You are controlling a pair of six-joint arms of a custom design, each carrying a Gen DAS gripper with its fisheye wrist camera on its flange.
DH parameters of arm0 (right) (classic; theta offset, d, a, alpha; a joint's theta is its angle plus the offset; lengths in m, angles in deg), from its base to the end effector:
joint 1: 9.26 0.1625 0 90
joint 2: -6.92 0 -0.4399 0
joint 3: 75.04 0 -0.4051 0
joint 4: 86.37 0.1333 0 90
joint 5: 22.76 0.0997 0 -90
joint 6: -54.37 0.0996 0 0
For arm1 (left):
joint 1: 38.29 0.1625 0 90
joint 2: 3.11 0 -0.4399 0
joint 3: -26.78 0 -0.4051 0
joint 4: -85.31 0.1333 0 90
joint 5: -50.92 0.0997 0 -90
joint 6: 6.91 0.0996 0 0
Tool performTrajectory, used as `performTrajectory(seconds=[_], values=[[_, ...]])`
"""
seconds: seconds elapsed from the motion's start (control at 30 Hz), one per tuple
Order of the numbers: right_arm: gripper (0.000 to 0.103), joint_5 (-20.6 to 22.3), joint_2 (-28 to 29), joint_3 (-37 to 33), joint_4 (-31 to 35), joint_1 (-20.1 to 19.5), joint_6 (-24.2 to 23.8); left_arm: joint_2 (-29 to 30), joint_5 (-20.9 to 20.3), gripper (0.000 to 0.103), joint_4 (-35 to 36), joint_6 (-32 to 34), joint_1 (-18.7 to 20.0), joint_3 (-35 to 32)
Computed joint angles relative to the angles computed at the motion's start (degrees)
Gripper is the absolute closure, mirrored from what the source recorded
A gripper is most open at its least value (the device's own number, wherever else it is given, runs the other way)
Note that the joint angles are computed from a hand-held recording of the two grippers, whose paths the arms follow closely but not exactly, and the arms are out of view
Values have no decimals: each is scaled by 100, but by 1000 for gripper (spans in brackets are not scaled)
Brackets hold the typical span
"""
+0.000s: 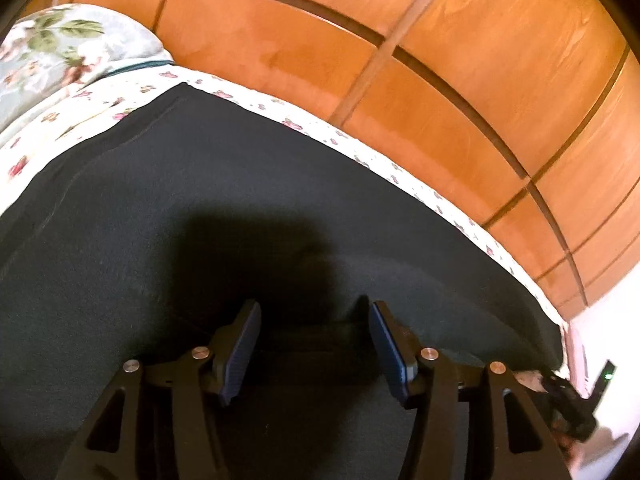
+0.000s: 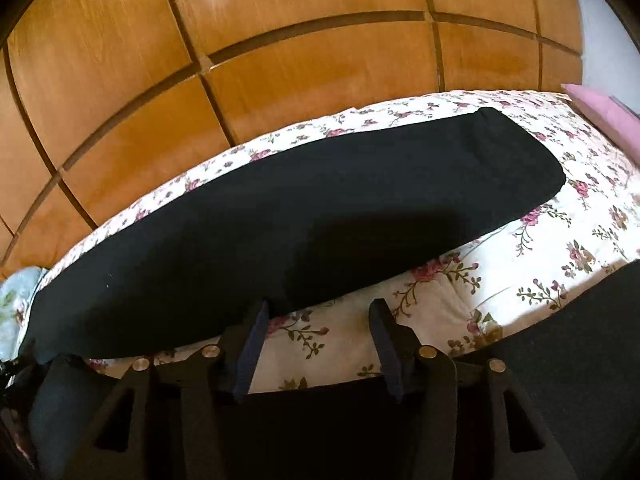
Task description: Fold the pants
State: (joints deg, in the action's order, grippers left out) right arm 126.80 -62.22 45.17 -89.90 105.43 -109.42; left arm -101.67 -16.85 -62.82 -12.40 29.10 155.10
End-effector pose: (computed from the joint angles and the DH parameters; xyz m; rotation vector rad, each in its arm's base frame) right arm 0.1984 -0.3179 0.1539 -0.3136 -2.1513 1.1968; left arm -0.0028 -0.4514 0.3627 0.2768 2.7648 -0.8128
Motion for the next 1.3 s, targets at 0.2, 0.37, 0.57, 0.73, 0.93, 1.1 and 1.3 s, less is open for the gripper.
performTrajectory(seconds=[0.2, 0.37, 0.57, 0.73, 0.93, 1.1, 1.3], values=[[50, -106, -62, 59, -83, -13, -10, 532, 531, 46, -735, 841, 176, -810], [50, -194, -115, 119, -328, -57, -151, 1454, 1092, 46, -1252, 1772, 530, -1822], [50, -195, -125, 151, -384, -48, -173, 2243, 1370, 46, -693, 1824, 905, -2784], [50, -169, -107, 148, -411, -43, -188, 2590, 1014, 51, -357, 1721, 1154, -3188], [49, -123, -84, 129, -421, -34, -203, 2669, 1279, 71, -724, 2150, 1067, -2988], [50, -116, -91, 135, -438, -36, -232, 2535, 1642, 93, -1301, 2591, 767, -2592], [50, -137, -110, 163, -483, -49, -256, 1697, 1035, 94, -1442, 2262, 481, -1966]])
